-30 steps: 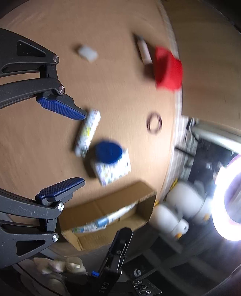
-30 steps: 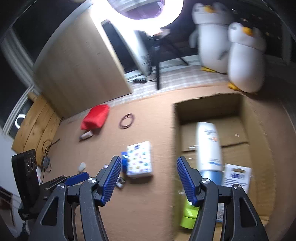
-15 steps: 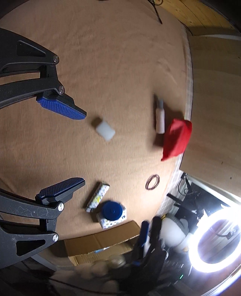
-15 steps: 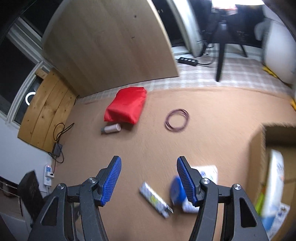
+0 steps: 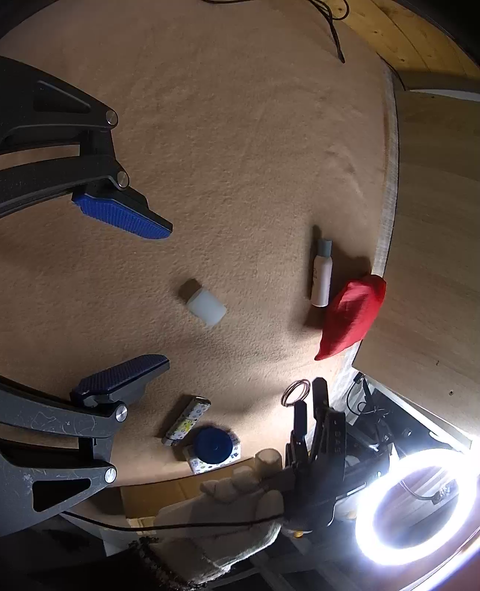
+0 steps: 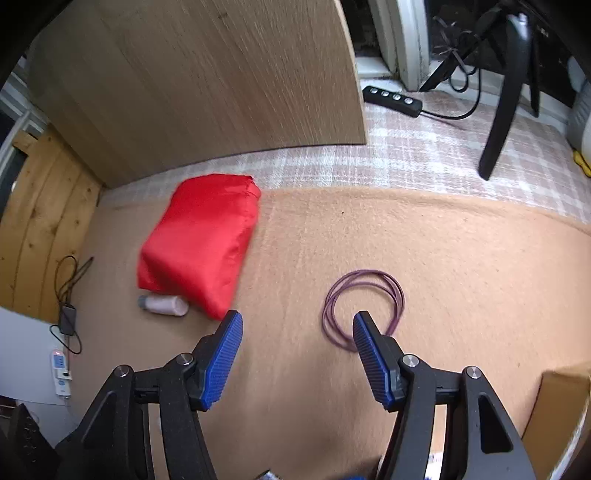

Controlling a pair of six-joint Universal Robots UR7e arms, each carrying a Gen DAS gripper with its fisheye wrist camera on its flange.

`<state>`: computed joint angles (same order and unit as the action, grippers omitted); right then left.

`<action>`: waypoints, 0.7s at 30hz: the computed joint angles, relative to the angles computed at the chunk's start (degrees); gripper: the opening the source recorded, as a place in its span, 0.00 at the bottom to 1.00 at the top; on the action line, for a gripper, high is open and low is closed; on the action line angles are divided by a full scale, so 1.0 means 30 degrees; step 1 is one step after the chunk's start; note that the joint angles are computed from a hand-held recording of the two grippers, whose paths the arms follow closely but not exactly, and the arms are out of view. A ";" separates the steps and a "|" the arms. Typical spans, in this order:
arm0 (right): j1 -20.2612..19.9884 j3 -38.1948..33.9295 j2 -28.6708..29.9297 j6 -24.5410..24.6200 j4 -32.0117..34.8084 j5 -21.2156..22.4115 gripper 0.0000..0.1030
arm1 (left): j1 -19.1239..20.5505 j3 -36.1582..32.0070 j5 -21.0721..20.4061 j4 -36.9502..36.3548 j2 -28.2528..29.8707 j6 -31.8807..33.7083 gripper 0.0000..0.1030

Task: Organize objects
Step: 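Withdraw the right tool and move it to the purple rubber band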

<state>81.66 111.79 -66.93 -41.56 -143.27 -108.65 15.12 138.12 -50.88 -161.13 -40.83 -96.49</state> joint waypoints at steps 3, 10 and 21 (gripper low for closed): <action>0.0110 -0.0142 0.0535 -0.0193 -0.0302 -0.0625 0.55 | 0.0145 0.0008 -0.0009 -0.0430 0.0185 0.0201 0.67; 0.0183 -0.0522 0.0937 -0.0606 0.0717 -0.1337 0.55 | 0.0368 0.0077 0.0020 -0.1078 0.0406 0.0319 0.67; -0.0176 0.0468 -0.0443 -0.0864 0.3665 -0.0744 0.55 | 0.0603 0.0024 -0.0022 -0.1866 0.0715 0.0786 0.67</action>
